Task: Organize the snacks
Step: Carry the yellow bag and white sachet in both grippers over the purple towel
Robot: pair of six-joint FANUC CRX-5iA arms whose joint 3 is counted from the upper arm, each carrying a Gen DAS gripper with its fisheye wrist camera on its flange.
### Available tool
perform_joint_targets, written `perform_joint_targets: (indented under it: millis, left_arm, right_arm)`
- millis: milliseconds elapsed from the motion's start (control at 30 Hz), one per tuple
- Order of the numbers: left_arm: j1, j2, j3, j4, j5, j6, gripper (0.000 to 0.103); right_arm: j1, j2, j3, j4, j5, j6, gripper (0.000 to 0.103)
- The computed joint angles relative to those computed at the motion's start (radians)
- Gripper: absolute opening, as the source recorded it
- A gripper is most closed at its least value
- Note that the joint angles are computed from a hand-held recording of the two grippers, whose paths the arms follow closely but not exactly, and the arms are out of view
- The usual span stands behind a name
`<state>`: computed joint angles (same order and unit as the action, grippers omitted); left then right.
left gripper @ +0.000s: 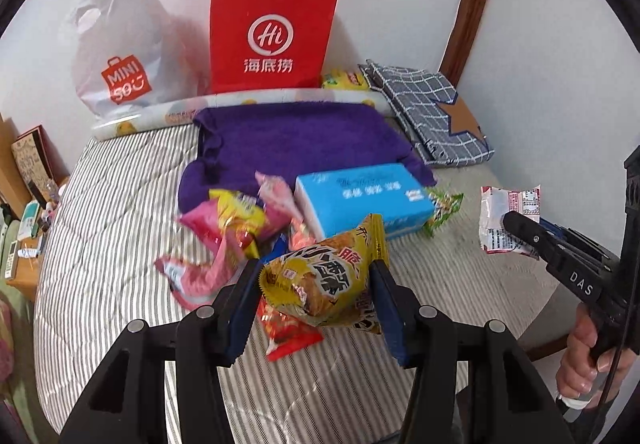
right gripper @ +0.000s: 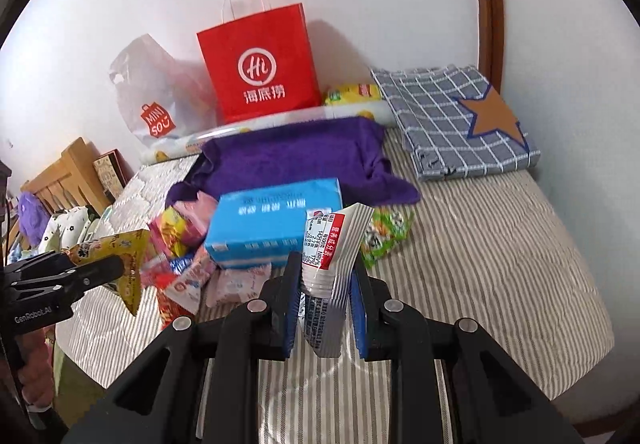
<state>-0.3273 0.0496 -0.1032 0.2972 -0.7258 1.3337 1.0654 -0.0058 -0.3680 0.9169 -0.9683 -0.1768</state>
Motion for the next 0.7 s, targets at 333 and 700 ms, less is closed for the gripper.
perform_joint_targets:
  millis: [333,700]
  left_arm:
    - [-0.038,0.102,0.179,-0.033,-0.050,0.036,0.052]
    - [-0.054,0.219,0.347,-0.053,-0.104,0.074,0.052]
  right_arm:
    - [-0.053,0.021,0.073,-0.001,-0.007,0.085,0.023]
    - [-0.135,0.054,0.133,-0.015,0.040,0.172,0.023]
